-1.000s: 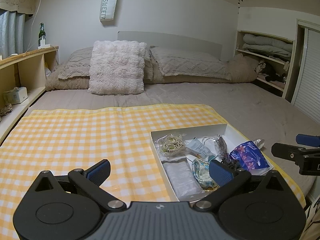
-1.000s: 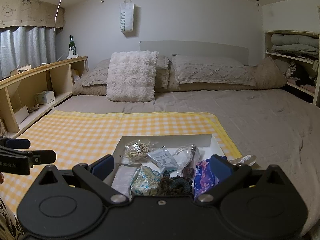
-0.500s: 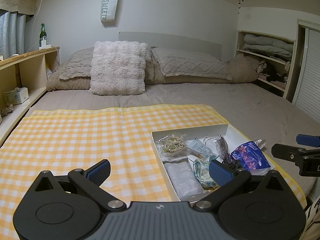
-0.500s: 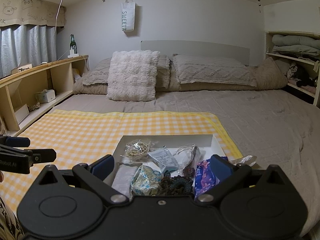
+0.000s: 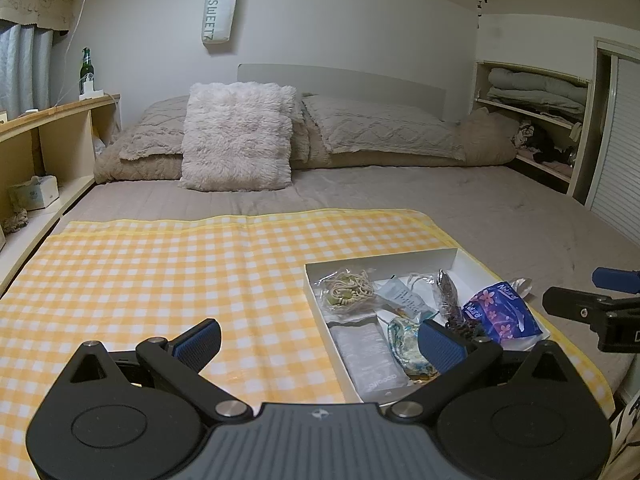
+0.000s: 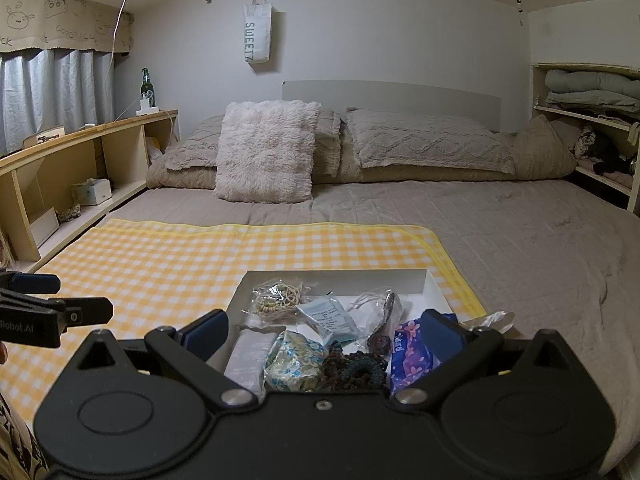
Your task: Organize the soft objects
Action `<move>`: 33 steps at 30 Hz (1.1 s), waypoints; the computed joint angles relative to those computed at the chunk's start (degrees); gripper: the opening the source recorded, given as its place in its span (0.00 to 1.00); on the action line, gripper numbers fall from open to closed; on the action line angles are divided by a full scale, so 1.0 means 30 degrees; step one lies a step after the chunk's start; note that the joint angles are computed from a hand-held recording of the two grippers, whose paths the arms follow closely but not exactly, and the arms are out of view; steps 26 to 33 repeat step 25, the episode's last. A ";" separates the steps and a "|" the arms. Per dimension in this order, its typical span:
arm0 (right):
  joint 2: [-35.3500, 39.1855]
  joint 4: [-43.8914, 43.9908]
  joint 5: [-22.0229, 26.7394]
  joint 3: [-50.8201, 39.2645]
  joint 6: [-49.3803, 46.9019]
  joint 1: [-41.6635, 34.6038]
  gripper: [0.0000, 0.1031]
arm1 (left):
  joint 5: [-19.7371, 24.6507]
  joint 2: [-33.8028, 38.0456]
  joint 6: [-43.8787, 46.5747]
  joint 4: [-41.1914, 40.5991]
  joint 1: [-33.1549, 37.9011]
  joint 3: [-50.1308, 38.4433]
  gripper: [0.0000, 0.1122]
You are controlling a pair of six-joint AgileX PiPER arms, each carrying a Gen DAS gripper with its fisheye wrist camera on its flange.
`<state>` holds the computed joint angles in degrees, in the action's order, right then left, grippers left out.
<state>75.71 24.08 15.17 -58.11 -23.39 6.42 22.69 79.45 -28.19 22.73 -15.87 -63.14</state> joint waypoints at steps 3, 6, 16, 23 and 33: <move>0.0037 0.0180 -0.0001 -0.0007 -0.0209 -0.0025 1.00 | 0.0019 0.0006 -0.0215 0.0172 -0.0078 -0.0004 0.92; 0.0033 0.0118 -0.0007 -0.0008 -0.0141 -0.0008 1.00 | -0.0082 -0.0073 -0.0087 0.0181 -0.0007 0.0114 0.92; 0.0016 -0.0081 0.0008 -0.0028 0.0077 0.0031 1.00 | -0.0151 -0.0191 0.0099 0.0108 0.0046 0.0236 0.92; 0.0020 -0.0077 0.0020 -0.0038 0.0075 0.0027 1.00 | -0.0166 -0.0180 0.0288 -0.0066 0.0119 0.0225 0.92; 0.0020 -0.0077 0.0020 -0.0038 0.0075 0.0027 1.00 | -0.0114 -0.0210 0.0290 -0.0056 0.0108 0.0215 0.92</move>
